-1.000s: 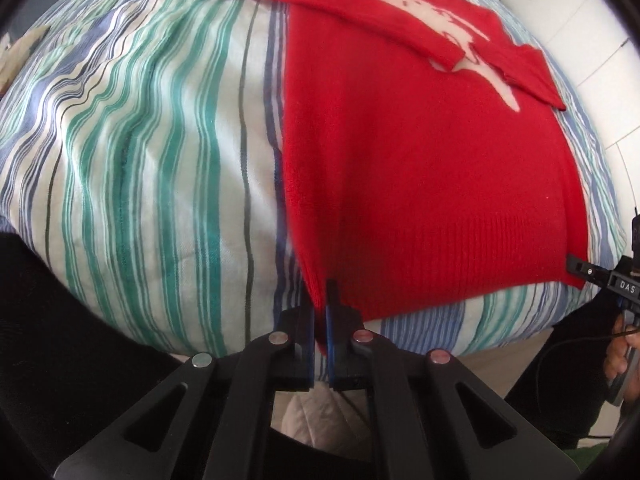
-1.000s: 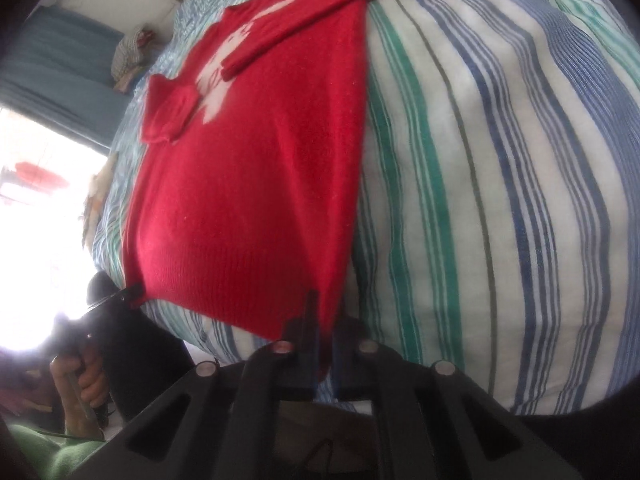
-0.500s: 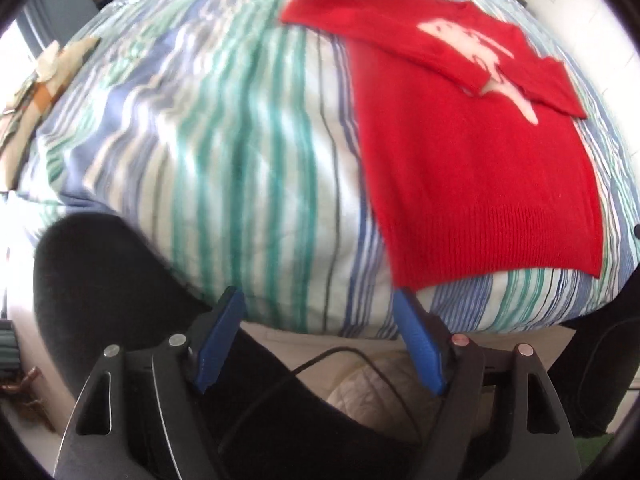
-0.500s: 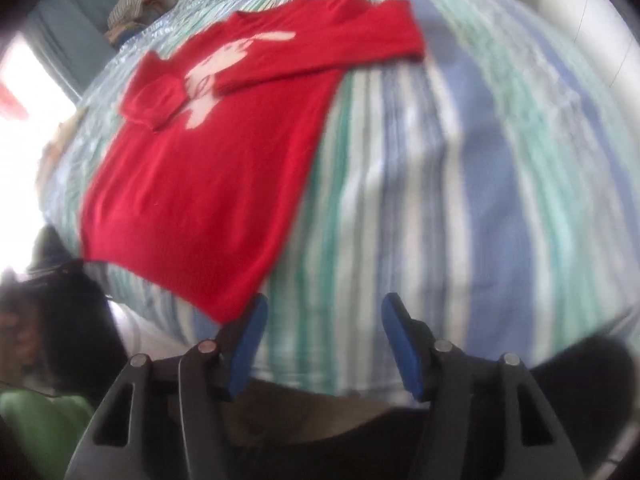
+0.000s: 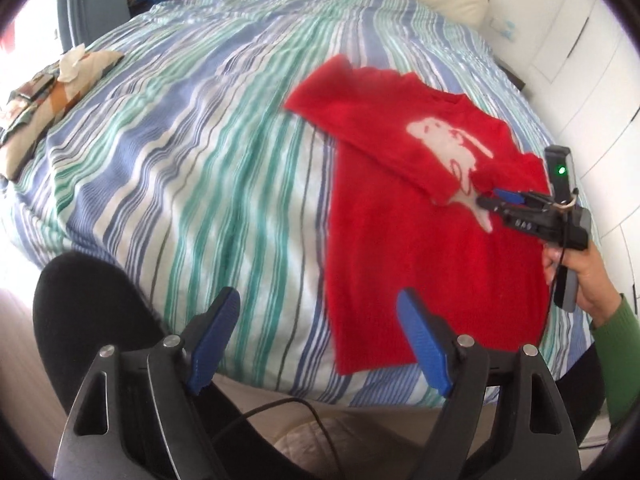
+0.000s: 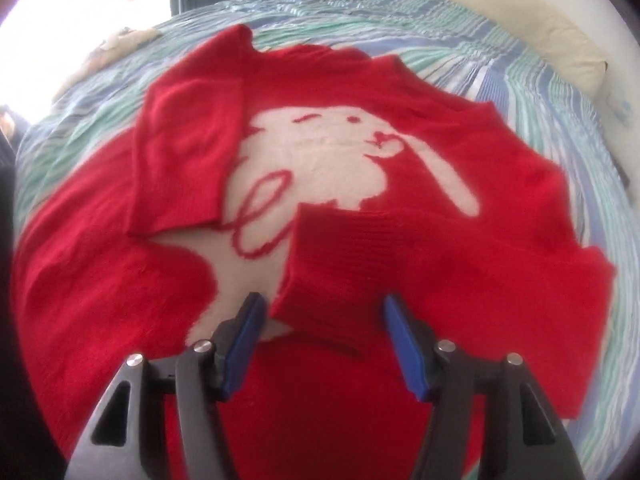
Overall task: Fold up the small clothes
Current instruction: 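Grasp the folded sleeve with the right gripper and pull it outward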
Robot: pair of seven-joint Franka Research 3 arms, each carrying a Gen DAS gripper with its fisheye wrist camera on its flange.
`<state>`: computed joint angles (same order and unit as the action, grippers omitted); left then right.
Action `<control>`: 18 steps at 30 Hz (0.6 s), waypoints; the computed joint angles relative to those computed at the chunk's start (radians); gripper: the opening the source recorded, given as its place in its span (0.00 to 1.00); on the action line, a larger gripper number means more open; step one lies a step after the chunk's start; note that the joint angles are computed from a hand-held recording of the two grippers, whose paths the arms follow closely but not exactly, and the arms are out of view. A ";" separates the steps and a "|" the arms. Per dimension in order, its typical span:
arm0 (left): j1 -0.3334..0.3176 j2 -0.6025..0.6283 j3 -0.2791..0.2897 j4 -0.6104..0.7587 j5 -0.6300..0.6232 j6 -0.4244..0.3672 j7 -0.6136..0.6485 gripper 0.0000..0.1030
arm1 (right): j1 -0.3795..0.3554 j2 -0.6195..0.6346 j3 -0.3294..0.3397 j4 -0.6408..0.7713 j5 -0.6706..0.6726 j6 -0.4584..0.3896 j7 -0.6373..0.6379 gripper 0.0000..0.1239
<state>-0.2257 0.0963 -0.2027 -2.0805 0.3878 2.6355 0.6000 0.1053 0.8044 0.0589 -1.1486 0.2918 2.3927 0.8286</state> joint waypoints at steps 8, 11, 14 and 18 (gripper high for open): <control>0.024 0.004 0.007 -0.045 -0.057 -0.012 -0.017 0.80 | -0.188 -0.104 -0.036 -0.047 0.191 0.142 0.213 0.05; 0.020 0.037 0.000 -0.014 -0.082 0.014 -0.003 0.80 | -0.230 -0.095 -0.135 -0.015 0.145 0.172 0.407 0.05; 0.008 0.074 -0.010 0.040 -0.092 0.014 0.038 0.80 | -0.289 -0.056 -0.193 0.038 0.106 0.131 0.605 0.05; -0.018 0.101 -0.009 0.100 -0.062 -0.018 0.066 0.80 | -0.369 -0.027 -0.152 0.048 0.097 0.076 0.664 0.05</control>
